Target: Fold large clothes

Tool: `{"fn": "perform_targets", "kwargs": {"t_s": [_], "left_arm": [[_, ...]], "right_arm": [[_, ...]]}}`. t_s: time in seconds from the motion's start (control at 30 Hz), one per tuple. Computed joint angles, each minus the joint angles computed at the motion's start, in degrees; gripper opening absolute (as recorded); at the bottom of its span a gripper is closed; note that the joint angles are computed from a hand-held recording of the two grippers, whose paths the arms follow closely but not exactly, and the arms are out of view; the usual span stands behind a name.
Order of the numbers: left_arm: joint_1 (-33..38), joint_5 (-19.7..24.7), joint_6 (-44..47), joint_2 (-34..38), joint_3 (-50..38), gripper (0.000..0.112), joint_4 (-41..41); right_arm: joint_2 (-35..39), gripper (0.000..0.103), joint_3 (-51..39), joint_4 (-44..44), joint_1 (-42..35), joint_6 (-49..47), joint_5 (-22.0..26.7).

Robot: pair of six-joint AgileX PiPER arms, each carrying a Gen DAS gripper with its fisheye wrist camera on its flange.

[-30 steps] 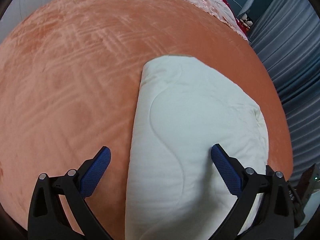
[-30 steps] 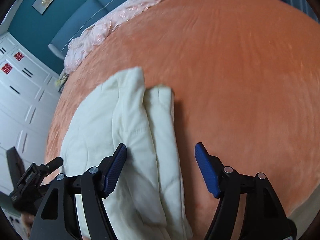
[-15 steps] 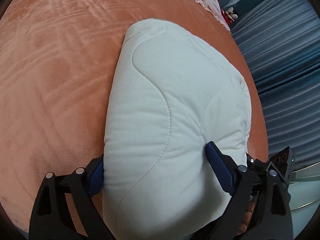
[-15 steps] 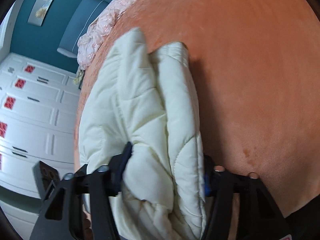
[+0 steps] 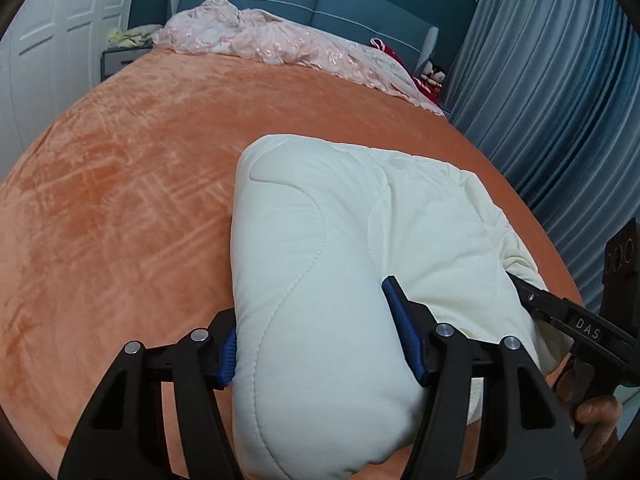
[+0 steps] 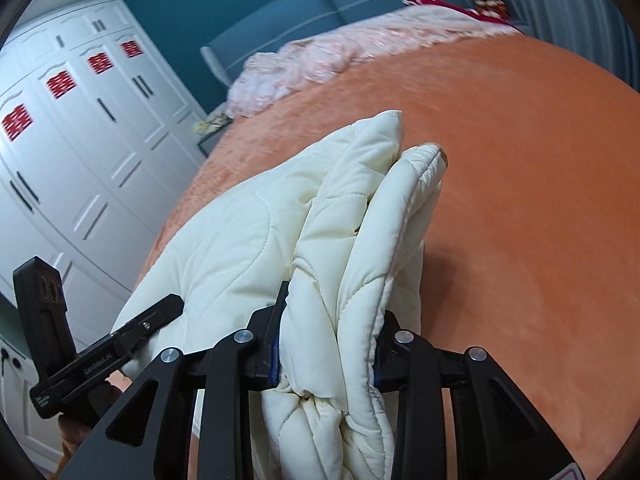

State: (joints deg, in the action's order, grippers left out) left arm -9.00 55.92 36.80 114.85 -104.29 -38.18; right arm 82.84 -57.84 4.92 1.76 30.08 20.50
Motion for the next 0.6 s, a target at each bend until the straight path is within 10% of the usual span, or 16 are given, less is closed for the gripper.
{"fn": "perform_targets", "kwargs": {"t_s": [0.33, 0.6], "left_arm": [[6.09, 7.34, -5.55, 22.70, -31.01, 0.060, 3.58], [8.35, -0.79, 3.92, 19.63, -14.99, 0.065, -2.49]], "right_arm": [[21.00, 0.031, -18.35, -1.14, 5.08, 0.28, -0.38], [23.73, 0.038, -11.53, 7.44, 4.38, -8.38, -6.04]]}}
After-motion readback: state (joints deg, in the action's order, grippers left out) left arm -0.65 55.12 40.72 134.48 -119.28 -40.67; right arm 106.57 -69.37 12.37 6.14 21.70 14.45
